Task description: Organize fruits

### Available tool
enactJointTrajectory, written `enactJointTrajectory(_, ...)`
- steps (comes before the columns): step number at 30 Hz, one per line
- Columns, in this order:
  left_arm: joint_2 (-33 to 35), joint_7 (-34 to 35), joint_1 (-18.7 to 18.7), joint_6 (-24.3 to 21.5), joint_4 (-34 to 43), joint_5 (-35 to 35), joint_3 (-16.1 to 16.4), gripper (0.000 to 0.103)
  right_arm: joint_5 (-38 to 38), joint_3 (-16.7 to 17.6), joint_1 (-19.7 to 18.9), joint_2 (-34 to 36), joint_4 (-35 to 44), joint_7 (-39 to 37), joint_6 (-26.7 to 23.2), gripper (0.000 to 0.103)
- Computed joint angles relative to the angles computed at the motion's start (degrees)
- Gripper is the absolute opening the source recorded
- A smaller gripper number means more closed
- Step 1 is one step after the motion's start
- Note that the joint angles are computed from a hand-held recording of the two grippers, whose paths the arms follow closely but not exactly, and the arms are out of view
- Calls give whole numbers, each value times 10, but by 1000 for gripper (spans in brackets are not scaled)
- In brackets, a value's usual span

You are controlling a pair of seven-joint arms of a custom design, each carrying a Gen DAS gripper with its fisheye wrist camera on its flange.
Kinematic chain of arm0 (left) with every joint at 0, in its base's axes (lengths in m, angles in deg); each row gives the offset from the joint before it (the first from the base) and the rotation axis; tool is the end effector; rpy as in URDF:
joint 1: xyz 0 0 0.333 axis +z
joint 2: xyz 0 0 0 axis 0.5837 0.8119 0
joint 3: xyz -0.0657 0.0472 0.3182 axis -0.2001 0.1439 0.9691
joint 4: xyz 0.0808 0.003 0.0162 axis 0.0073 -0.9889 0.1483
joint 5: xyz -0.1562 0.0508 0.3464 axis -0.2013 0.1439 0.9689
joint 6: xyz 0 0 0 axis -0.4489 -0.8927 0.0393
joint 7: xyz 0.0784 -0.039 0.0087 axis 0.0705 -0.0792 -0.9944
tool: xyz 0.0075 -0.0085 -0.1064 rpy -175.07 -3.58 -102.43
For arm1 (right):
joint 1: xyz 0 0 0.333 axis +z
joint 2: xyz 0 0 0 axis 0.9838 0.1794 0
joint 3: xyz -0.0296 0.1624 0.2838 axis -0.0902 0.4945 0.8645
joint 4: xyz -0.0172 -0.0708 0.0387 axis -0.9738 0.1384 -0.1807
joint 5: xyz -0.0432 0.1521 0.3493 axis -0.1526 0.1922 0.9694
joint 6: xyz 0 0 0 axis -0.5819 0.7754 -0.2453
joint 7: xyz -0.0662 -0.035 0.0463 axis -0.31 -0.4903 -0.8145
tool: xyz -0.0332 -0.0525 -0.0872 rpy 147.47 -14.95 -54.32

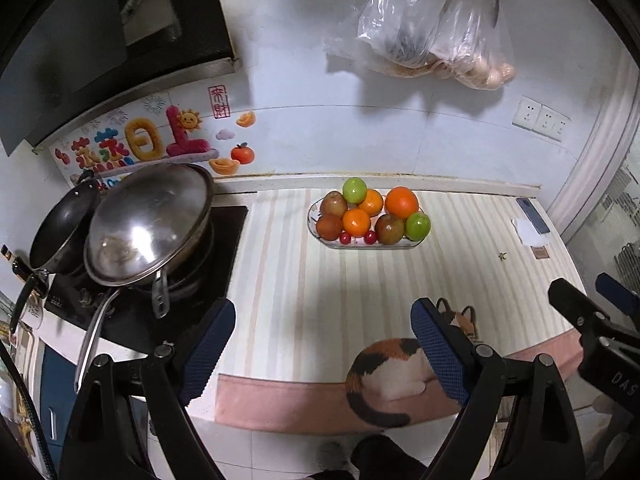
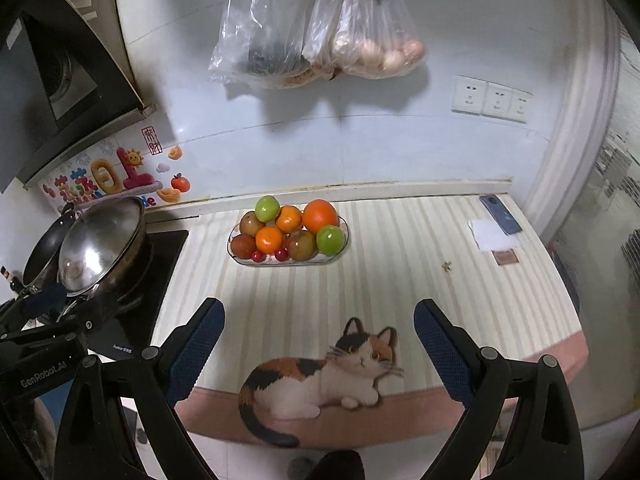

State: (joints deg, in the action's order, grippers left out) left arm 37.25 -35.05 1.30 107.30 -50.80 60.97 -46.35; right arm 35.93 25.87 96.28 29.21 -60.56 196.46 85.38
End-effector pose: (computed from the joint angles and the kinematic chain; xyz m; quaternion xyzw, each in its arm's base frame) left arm 0.5341 -0.3939 0.7413 -0.7202 0.6098 -0.2150 0.2514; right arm 0.5268 0.1994 0.7947 -0.6898 0.6335 -0.2112 0.2796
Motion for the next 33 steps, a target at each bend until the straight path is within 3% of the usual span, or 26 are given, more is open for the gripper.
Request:
enactJointTrajectory(9, -67, -43, 4, 15, -86, 13, -25, 90, 3, 16, -4, -69, -51, -4, 3, 98)
enactJointTrajectory(23, -65, -76, -27, -14, -59, 51, -34, 90, 64, 15, -28, -120, -87, -52, 11, 98)
enactJointTrajectory(32, -39, -71, -35, -16, -25, 53, -26, 90, 75, 17, -36, -106, -71, -64, 13, 98)
enactJointTrajectory(33, -32, -64, -35, -19, -15, 50, -24, 94, 73, 17, -37, -100, -66, -64, 16, 99)
